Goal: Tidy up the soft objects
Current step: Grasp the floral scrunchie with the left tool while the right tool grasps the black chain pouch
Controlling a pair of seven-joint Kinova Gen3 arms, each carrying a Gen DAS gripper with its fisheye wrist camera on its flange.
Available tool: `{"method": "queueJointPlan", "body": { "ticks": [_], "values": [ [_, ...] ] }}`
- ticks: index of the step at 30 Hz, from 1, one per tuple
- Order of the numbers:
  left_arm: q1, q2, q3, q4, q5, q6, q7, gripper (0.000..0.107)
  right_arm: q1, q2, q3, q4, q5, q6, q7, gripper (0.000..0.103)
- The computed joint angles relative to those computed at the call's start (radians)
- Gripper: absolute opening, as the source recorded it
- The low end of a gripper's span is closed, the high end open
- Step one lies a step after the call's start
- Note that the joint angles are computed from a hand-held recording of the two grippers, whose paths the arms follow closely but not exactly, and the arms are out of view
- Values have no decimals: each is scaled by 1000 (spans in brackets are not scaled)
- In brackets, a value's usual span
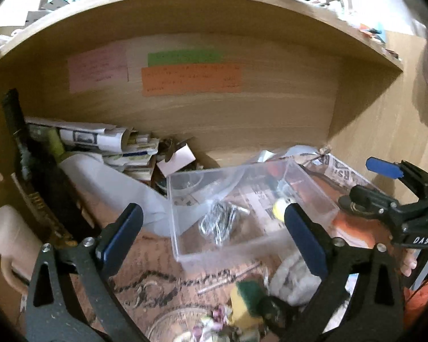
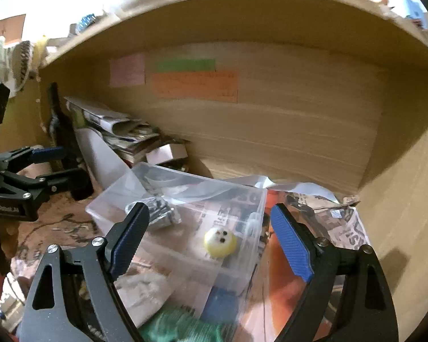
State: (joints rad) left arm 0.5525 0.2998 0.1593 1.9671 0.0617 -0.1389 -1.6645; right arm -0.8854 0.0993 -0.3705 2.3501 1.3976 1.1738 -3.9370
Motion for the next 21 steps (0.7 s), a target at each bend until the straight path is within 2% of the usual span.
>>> {"method": "queueJointPlan", "body": {
  "ticks": [3, 7, 9, 12, 17, 21],
  "values": [
    [47, -30, -47, 56, 34, -19, -15, 102, -39, 5, -25, 16, -17, 21, -57, 86],
    [73, -44, -75, 102, 69, -9, -37, 102, -81, 30, -47, 16, -50, 26, -97, 86],
    [134, -40, -134, 122, 119, -7, -68, 102, -104, 43, -51, 18, -57, 26, -126, 86],
    [181, -32, -184, 150, 171, 5, -100, 102, -126, 63, -50, 28, -39, -5, -183, 86],
    [172, -5, -183, 175, 187, 41, -86, 102, -140, 95, -45, 41, 4, -74, -264, 86],
    [174, 18, -186, 199, 184, 32, -56, 102, -135, 131, -36, 39, 50, -133, -301, 85]
  ]
}}
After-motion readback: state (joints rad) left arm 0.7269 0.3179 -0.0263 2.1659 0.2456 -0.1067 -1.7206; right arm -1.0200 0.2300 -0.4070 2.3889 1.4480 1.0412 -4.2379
